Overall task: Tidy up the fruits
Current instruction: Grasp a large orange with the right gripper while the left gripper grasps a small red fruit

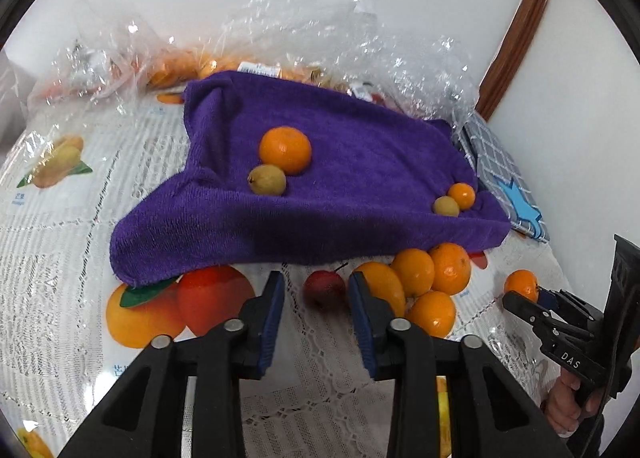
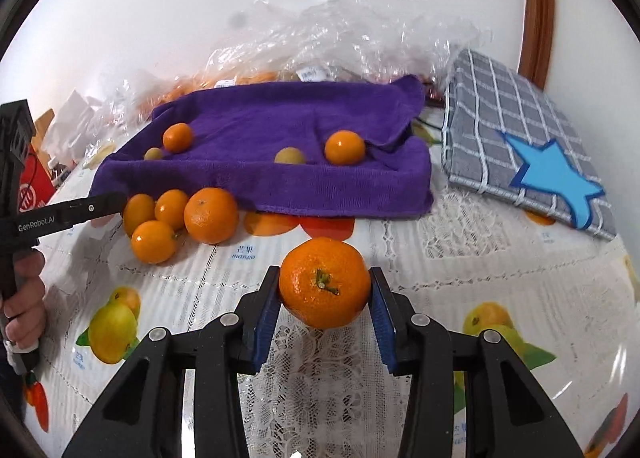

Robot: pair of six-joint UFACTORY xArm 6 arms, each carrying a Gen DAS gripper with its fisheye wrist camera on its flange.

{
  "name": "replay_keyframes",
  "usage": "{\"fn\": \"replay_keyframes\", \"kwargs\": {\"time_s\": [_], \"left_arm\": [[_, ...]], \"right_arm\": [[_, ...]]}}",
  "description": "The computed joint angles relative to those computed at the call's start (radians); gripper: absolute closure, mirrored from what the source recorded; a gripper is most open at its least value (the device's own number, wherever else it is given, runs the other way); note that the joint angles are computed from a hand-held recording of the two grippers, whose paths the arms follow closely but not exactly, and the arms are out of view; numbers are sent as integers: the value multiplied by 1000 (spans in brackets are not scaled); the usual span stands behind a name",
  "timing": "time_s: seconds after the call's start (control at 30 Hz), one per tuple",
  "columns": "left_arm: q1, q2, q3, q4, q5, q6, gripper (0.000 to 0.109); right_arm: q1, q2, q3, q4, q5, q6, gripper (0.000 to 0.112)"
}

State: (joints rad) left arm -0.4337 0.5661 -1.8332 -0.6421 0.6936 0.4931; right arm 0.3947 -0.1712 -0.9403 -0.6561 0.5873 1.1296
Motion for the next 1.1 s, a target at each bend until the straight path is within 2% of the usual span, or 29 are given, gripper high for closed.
{"fn": "replay_keyframes", "kwargs": {"time_s": [0.13, 0.33, 0.57, 0.8, 0.93, 0.97, 1.1], "left_arm": [[-1, 6, -9, 2, 17, 10, 86], [3, -8, 17, -2, -44, -31, 87], [13, 33, -48, 36, 32, -88, 85], [-11, 29, -33, 116, -19, -116, 82], [-12, 31, -35, 111, -21, -125, 82], [-10, 31, -36, 113, -21, -127, 86], [-7, 10, 1, 82, -68, -124, 86]], "right_arm": [[-6, 18, -11, 45, -9, -36, 70], [-5, 23, -15, 57, -10, -50, 70], [-5, 20, -15, 56, 1, -43, 70], [9, 42, -46, 55, 47, -61, 70], [7, 43, -48, 62, 51, -71, 70], [6, 42, -46, 69, 49, -80, 70], [11, 49, -56, 68, 64, -86, 70]]}}
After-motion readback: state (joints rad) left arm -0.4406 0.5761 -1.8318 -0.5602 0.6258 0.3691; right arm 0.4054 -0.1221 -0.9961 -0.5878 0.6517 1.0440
